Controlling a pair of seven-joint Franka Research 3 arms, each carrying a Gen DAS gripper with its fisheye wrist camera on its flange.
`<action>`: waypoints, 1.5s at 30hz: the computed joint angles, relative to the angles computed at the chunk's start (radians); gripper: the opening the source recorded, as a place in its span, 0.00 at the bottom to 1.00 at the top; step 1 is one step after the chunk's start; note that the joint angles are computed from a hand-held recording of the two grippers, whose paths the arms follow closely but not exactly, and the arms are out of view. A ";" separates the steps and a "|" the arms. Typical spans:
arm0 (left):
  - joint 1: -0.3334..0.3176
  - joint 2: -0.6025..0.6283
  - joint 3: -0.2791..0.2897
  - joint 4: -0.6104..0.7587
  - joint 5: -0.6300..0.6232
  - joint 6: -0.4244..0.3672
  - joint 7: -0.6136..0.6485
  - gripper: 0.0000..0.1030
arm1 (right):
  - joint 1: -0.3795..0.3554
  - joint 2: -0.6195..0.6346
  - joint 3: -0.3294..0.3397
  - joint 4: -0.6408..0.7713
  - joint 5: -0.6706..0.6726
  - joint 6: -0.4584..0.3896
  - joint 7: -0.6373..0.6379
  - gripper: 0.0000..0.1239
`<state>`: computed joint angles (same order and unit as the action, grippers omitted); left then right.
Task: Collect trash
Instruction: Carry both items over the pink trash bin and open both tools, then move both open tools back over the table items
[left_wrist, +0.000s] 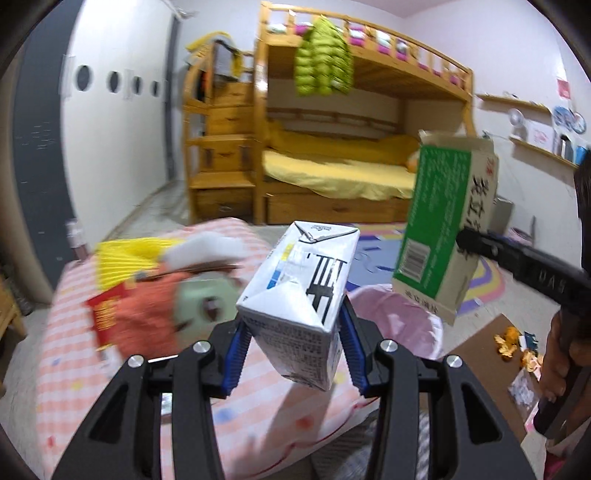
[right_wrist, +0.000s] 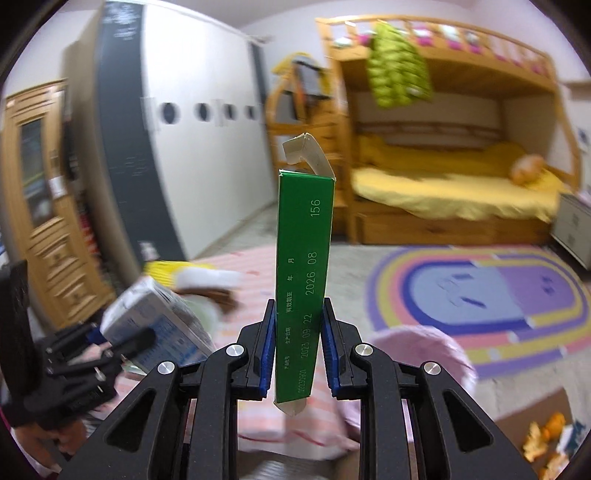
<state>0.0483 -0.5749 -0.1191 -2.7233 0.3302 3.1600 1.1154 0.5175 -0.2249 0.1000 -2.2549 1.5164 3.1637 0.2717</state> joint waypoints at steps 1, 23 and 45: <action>-0.037 0.068 0.007 0.043 -0.045 -0.001 0.033 0.42 | -0.010 0.008 -0.004 -0.006 -0.012 0.014 0.019 0.19; -0.134 0.616 -0.011 0.496 -0.016 -0.071 0.041 0.68 | -0.181 0.336 -0.068 0.079 -0.577 0.034 0.663 0.40; 0.067 0.023 0.053 0.078 0.115 -0.100 -0.072 0.70 | -0.067 0.116 0.040 0.068 -0.749 -0.077 0.767 0.40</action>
